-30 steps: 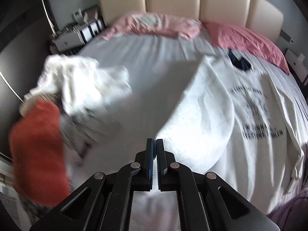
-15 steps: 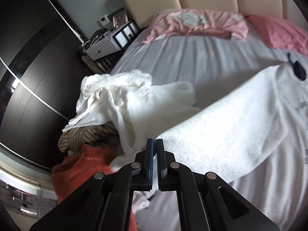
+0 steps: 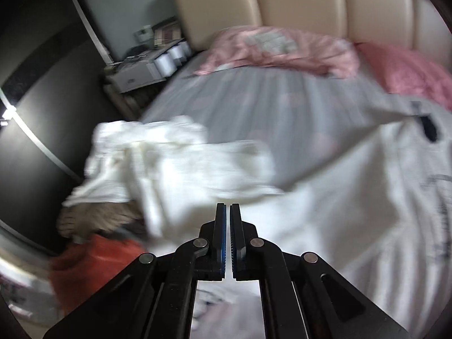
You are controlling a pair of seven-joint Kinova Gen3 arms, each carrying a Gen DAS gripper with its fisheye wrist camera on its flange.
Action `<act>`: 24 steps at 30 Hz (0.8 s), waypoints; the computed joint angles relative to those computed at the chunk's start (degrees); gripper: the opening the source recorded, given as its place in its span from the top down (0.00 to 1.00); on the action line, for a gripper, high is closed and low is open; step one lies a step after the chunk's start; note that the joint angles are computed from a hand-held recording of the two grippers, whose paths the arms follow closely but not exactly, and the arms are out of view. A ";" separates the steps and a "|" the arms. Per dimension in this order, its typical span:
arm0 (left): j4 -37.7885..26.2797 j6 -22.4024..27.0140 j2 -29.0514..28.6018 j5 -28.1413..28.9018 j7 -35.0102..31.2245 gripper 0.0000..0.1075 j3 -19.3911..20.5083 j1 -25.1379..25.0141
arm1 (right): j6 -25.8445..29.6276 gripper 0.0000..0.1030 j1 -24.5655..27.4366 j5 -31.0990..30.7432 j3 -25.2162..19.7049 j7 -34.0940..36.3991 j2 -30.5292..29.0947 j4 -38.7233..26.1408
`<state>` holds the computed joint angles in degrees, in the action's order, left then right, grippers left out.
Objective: Fold clothes
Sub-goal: 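Grasp the sleeve with the left gripper and spread it across the sweatshirt body, then grasp the other sleeve with the right gripper and spread it out flat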
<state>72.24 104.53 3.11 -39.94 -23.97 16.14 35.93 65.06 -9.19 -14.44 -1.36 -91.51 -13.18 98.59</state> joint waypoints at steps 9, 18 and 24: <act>-15.94 -1.20 9.31 -8.32 11.32 0.46 4.14 17.08 | 6.85 0.51 1.28 6.23 -0.16 -0.09 0.57 -5.86; -23.06 -2.87 18.45 -6.05 17.03 0.46 -0.03 25.97 | 7.71 0.51 -0.06 10.53 -4.25 -5.12 1.16 -1.78; -20.62 -3.06 20.98 -0.56 14.70 0.46 -3.13 26.79 | 6.73 0.77 -1.78 16.88 -7.20 -13.11 4.25 -1.08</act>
<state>51.62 101.47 24.10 -40.50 -9.27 13.01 62.72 71.79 -10.98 2.45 -8.56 -104.62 -8.93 97.51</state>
